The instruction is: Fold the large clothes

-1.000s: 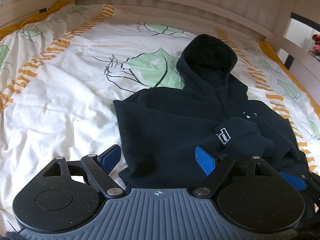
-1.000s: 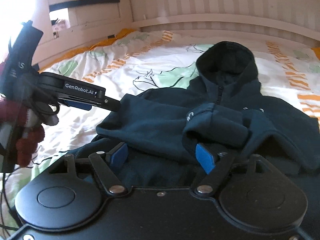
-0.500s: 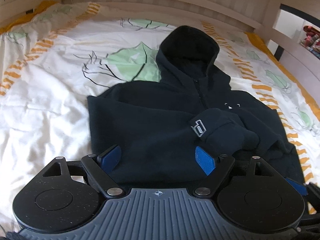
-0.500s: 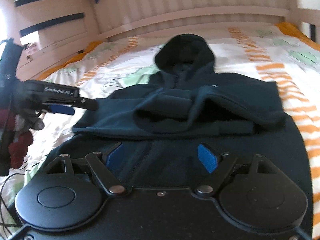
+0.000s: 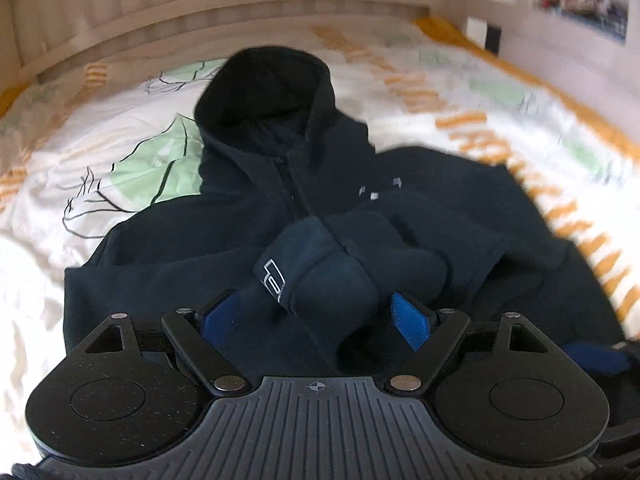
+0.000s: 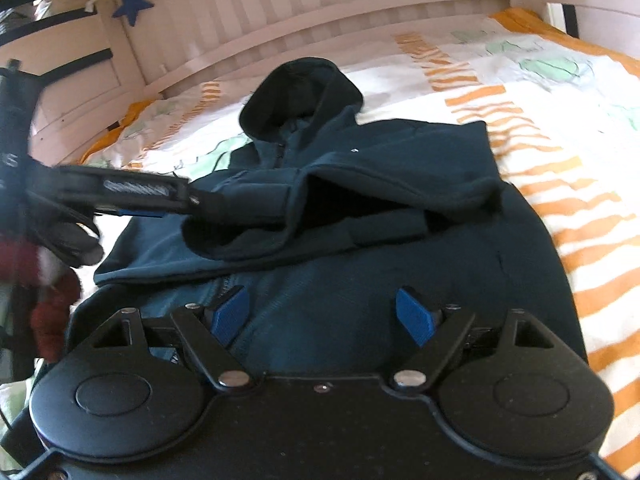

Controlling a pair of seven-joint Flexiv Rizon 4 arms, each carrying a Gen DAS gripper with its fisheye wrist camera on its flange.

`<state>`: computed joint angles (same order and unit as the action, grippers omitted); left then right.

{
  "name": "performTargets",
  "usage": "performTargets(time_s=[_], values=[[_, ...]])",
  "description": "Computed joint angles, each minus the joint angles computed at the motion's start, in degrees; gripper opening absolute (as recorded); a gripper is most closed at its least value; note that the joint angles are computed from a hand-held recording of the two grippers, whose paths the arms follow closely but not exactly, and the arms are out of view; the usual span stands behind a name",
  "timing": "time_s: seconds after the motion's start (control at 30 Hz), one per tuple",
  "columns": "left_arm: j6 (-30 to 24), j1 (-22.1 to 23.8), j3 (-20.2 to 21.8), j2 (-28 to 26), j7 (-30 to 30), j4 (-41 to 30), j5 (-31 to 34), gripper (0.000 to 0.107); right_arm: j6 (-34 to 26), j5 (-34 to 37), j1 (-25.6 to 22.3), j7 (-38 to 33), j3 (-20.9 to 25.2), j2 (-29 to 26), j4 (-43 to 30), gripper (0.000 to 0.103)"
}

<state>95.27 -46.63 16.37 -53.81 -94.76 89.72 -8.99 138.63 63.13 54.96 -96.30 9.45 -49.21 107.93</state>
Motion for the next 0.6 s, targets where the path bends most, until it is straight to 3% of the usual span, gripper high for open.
performTargets(time_s=[0.2, 0.3, 0.4, 0.57, 0.6], values=[[0.0, -4.2, 6.9, -4.3, -2.4, -3.7, -0.3, 0.082, 0.5, -0.7, -0.8, 2.4, 0.6, -0.7, 1.0, 0.083], [-0.2, -4.8, 7.4, -4.4, -1.9, -4.1, -0.1, 0.081, 0.0, -0.2, -0.1, 1.4, -0.2, -0.7, 0.8, 0.085], [1.1, -3.7, 5.0, -3.4, 1.3, -2.9, 2.2, 0.081, 0.3, -0.5, 0.0, 1.5, -0.2, -1.0, 0.7, 0.086], [1.5, -7.6, 9.7, -5.8, 2.7, -3.5, 1.5, 0.081, 1.6, -2.9, -0.7, 4.4, 0.5, -1.7, 1.7, 0.086], [1.9, -7.2, 9.1, -5.9, 2.6, -3.6, 0.8, 0.075, 1.6, -3.2, -0.7, 4.8, 0.4, -1.7, 1.9, 0.086]])
